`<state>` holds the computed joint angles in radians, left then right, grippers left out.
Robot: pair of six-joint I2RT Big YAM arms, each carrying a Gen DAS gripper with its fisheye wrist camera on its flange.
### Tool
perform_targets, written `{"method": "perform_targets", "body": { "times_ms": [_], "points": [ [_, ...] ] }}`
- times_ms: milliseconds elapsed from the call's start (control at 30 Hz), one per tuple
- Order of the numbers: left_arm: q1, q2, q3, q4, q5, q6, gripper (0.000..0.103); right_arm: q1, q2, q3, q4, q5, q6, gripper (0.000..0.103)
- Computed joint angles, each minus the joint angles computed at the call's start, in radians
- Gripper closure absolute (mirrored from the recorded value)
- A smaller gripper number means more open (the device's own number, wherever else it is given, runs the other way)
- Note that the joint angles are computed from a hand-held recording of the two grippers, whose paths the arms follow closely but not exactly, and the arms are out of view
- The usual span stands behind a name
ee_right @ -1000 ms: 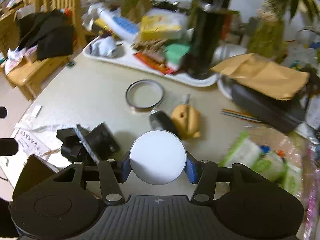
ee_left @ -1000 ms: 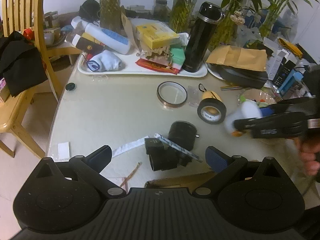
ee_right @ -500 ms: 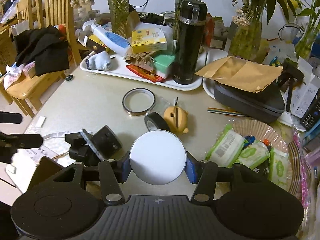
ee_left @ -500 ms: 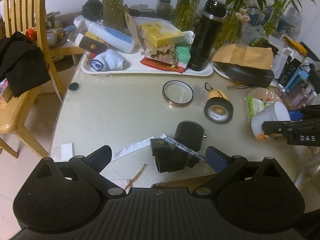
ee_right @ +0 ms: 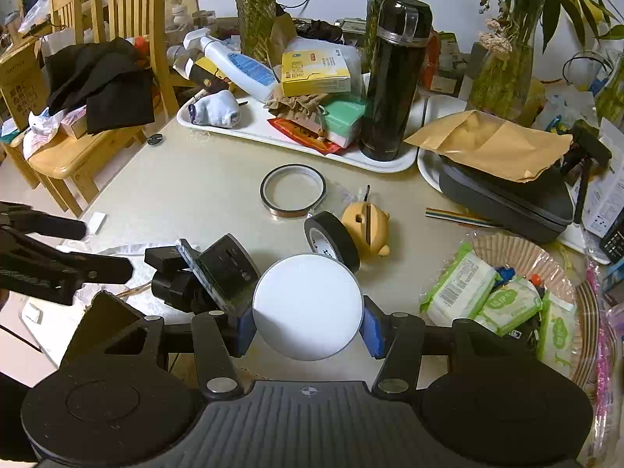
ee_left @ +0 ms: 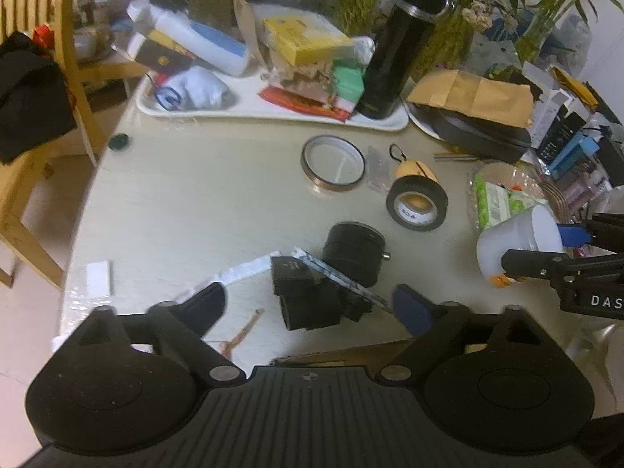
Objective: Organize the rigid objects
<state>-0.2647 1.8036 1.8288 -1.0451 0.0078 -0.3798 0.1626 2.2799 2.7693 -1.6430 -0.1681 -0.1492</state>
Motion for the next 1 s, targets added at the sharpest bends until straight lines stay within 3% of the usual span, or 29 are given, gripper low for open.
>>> {"method": "perform_targets", "body": {
  "times_ms": [300, 500, 700, 833, 1000],
  "points": [
    [0.025, 0.056, 0.037, 0.004, 0.042, -0.016, 0.017, -0.002, 0.002, 0.003, 0.000, -0.003, 0.006, 0.046],
    [0.031, 0.106, 0.081, -0.023, 0.061, 0.007, 0.026, -0.001, 0.020, 0.036, -0.015, -0.010, -0.001, 0.046],
    [0.033, 0.142, 0.102, -0.045, 0.063, 0.032, 0.045, -0.002, 0.018, 0.031, -0.015, -0.016, -0.009, 0.046],
    [0.031, 0.160, 0.119, -0.060, 0.060, 0.049, 0.067, -0.001, 0.017, 0.028, -0.010, -0.012, -0.009, 0.046],
    [0.019, 0.158, 0.117, -0.063, 0.021, 0.070, 0.070, 0.001, 0.019, 0.032, -0.014, -0.009, -0.017, 0.046]
  ]
}}
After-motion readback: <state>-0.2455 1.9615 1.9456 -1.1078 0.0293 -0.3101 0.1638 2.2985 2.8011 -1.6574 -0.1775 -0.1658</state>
